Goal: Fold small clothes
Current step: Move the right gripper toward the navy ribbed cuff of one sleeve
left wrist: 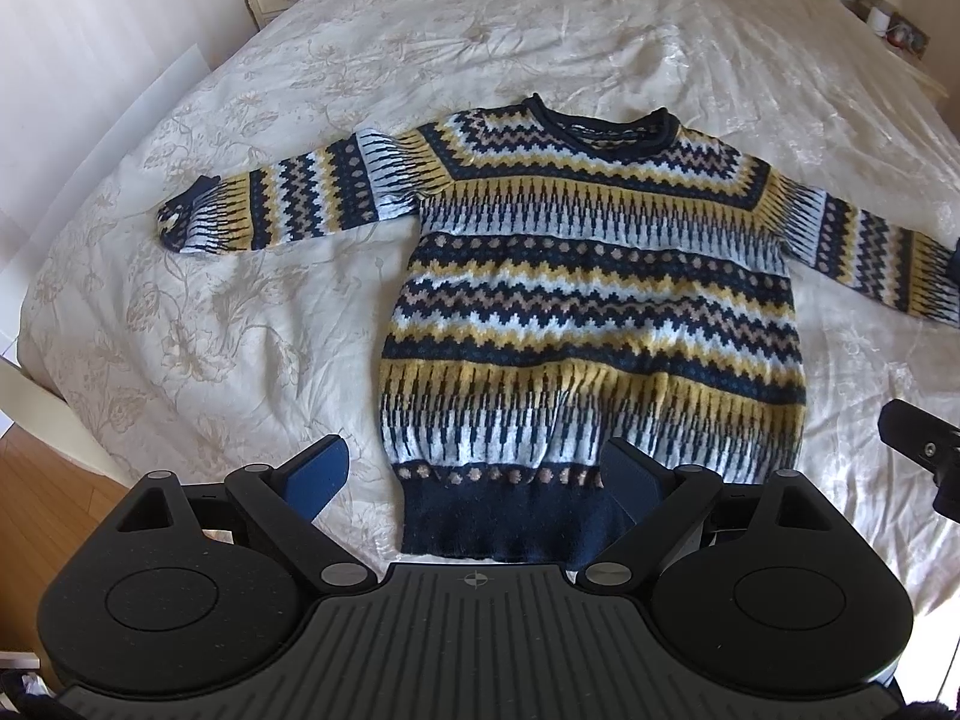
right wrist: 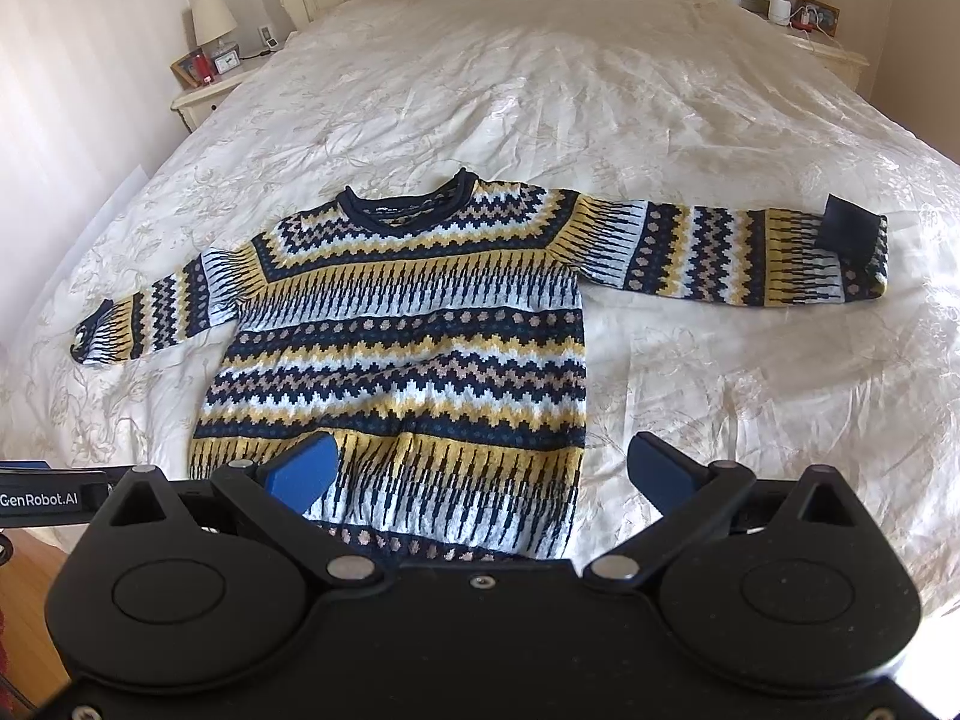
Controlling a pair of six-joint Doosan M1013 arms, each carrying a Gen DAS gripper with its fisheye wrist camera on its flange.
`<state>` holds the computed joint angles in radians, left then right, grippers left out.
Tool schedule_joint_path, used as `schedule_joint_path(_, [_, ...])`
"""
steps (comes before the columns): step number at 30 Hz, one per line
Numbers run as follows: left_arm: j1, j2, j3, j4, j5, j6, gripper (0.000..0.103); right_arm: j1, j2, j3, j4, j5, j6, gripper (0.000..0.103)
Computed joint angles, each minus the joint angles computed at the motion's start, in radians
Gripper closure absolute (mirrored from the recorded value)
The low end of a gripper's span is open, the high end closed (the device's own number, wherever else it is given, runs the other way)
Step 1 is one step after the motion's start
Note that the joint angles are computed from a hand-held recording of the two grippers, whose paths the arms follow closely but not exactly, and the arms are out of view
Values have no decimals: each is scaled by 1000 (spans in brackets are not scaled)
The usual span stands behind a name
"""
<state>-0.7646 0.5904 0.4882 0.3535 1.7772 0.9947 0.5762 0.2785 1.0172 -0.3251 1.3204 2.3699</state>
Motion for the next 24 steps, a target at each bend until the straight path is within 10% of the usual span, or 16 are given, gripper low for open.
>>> schedule_joint_path(24, [52, 59, -97, -41, 39, 90, 11, 4, 92, -130, 2, 102, 33, 1])
